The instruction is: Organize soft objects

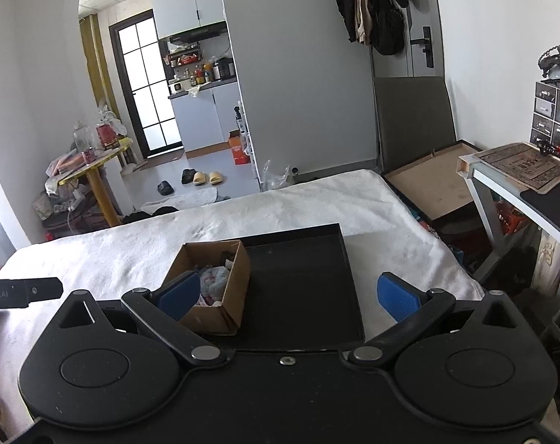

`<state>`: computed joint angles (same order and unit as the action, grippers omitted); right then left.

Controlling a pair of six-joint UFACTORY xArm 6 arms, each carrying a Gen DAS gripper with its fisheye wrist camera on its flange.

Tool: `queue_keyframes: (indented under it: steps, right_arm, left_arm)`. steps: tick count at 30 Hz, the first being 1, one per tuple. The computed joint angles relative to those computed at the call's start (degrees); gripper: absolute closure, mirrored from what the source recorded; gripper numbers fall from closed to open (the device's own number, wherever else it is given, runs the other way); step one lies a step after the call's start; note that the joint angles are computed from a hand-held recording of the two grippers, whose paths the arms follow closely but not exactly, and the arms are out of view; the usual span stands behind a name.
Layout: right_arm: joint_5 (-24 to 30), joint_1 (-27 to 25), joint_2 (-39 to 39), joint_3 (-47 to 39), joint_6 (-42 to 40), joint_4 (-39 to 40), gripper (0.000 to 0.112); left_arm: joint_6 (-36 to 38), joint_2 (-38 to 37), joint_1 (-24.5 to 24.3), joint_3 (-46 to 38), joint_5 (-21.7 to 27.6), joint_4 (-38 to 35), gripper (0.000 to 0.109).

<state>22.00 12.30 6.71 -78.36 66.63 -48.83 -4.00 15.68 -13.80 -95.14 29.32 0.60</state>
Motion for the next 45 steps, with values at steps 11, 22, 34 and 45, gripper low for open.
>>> queue_keyframes:
  steps: [11,22,34,45]
  right_arm:
    - [0.7,1.5,-1.6,1.2,-1.3,0.8,0.009]
    - [3.4,2.7,-2.1,0.7,-2.4,0.9,0.009]
    - [4.4,3.3,-2.0,0.6,-1.9,0.4,0.009]
    - [4.5,3.3,-2.1,0.9,-1.3,0.0,0.009]
  left_arm:
    - [-0.7,-3.8,0.2,4.8,-1.0,1.5,0.006]
    - [0.1,-4.7,0.1,6.0,-1.2,0.7,0.006]
    - [0.2,-4.6,-0.1,6.0,-1.4,1.1,0.006]
    - [1.5,-5.4,-0.4,7.4,-2.8,-0.2,0.006]
